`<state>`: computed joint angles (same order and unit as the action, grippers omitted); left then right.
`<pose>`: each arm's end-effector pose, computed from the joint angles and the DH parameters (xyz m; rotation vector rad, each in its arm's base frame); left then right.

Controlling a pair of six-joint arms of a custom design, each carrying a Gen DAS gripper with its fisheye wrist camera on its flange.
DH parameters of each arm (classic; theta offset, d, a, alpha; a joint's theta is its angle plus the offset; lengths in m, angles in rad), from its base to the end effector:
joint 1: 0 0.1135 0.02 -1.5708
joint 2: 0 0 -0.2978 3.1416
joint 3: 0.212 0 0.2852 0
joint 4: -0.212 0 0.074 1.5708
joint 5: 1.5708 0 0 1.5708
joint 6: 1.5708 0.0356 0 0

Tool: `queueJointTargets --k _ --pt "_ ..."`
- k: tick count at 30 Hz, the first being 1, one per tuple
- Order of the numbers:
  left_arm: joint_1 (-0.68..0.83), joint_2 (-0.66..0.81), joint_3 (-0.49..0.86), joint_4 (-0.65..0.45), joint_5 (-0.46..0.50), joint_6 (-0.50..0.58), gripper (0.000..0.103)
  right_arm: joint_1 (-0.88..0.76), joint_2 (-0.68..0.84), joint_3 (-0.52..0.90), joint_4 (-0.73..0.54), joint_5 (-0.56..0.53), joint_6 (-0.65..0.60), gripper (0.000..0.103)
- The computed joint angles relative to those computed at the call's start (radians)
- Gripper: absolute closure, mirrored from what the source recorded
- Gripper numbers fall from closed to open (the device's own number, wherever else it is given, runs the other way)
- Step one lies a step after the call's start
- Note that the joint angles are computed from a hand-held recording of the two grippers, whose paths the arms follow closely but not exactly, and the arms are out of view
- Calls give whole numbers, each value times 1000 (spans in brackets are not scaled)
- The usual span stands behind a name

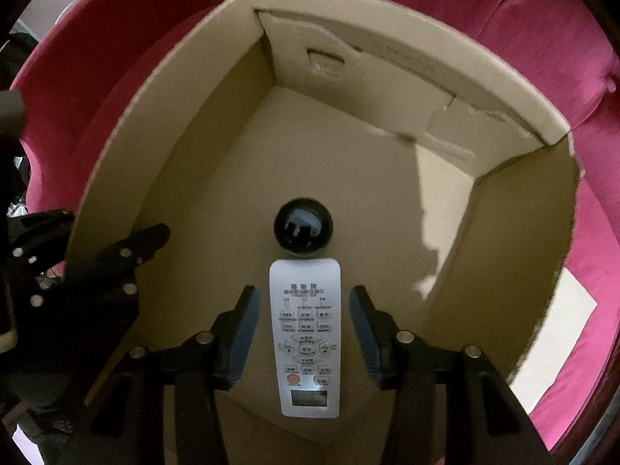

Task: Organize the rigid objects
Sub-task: 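Move the right gripper out of the box toward the light-blue bottle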

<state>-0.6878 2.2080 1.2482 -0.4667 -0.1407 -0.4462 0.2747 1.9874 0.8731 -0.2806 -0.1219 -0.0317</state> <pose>0.3292 -0.2640 0.0508 0.3399 2.9243 0.0607 0.3226 0.0954 0.0544 -0.4697 2.9372 0.2120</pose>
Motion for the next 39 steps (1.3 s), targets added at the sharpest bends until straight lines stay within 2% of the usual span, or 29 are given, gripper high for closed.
queueJointTargets --k 9,17,25,30,35,39 --pt "6 -6 -12 14 7 2 91 -17 -118 -76 17 18 7 51" --pt "4 -9 -25 25 -1 5 91 -59 -307 -106 -80 27 -8 51" --pt "-2 -8 -27 28 -5 -1 91 -86 -407 -124 -119 38 2 50" --pt "2 -9 -31 32 0 2 91 -128 -455 -144 -126 49 -12 43" --pt "1 -9 -31 32 -4 3 91 -197 -501 -161 -136 43 -45 31" --pt "0 -9 -30 31 -6 2 91 -286 -540 -171 -155 33 -94 27"
